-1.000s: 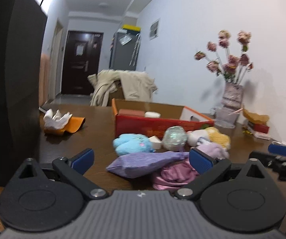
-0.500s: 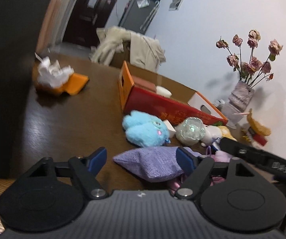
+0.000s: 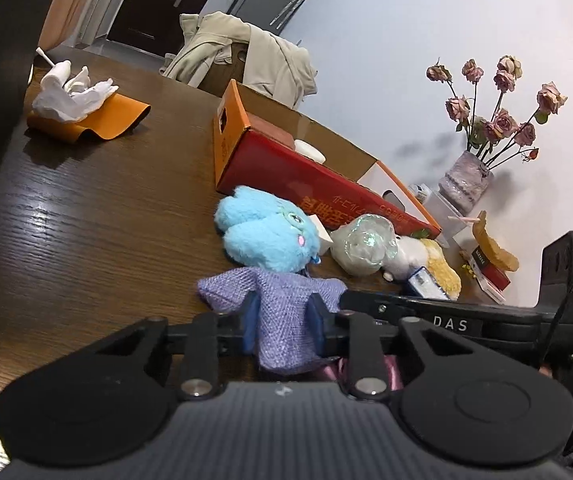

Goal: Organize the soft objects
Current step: 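Grasp the purple fabric sachet with both grippers together, then carry the purple sachet into the box and open both grippers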

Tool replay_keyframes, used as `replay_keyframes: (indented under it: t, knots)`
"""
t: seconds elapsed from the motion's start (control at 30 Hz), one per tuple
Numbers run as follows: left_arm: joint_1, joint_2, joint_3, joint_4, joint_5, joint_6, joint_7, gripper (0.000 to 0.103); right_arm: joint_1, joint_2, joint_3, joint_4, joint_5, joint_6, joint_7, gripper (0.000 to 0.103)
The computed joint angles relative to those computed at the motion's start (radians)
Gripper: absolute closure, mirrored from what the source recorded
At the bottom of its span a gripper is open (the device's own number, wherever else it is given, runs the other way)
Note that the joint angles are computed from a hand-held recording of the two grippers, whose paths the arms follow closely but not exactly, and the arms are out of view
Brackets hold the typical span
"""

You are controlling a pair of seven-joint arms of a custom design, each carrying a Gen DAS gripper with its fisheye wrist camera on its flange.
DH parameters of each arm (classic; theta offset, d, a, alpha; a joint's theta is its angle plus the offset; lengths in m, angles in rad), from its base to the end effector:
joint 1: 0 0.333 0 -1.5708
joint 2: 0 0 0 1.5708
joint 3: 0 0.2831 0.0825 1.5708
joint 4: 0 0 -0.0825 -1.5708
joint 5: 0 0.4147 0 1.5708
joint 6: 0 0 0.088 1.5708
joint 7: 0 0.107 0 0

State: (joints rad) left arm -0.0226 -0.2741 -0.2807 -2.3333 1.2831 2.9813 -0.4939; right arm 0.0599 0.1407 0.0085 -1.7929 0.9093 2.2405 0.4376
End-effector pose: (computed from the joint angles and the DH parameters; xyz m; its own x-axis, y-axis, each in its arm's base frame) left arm 0.4796 -0.2247 0.4567 0.2257 -0.8393 0.4947 -0.4492 -0.5402 -0.7116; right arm 0.6555 0.0678 0.4669 0.7143 -0.6565 -0.2426 -0.5964 -0.3896 -0.7018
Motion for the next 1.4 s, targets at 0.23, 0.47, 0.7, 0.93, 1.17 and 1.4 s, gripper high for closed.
replay_keyframes:
  t: [0.23, 0.47, 0.7, 0.93, 1.17, 1.4]
  knots:
    - [-0.018, -0.054, -0.036, 0.006, 0.046, -0.073, 0.002, 0.090, -0.022, -0.113, -0.013, -0.125, 0.254, 0.025, -0.208, 0.101]
    - [-0.051, -0.082, -0.081, 0.059, 0.185, -0.106, -0.029, 0.093, -0.009, -0.298, -0.092, -0.277, 0.386, 0.001, -0.396, 0.101]
    - [-0.110, 0.003, -0.066, 0.114, 0.132, -0.123, 0.057, 0.094, -0.029, -0.292, -0.143, -0.278, 0.352, -0.001, -0.326, 0.094]
    - [-0.153, 0.071, -0.025, 0.086, 0.015, -0.089, 0.148, 0.094, -0.099, -0.197, -0.149, -0.243, 0.251, -0.109, -0.270, 0.063]
    - [-0.158, 0.080, -0.020, 0.089, -0.049, -0.103, 0.213, 0.094, -0.152, -0.100, -0.135, -0.186, 0.344, -0.242, -0.211, 0.062]
    - [-0.160, 0.068, -0.028, 0.099, -0.050, -0.099, 0.235, 0.095, -0.156, -0.187, -0.120, -0.257, 0.356, -0.200, -0.299, 0.098]
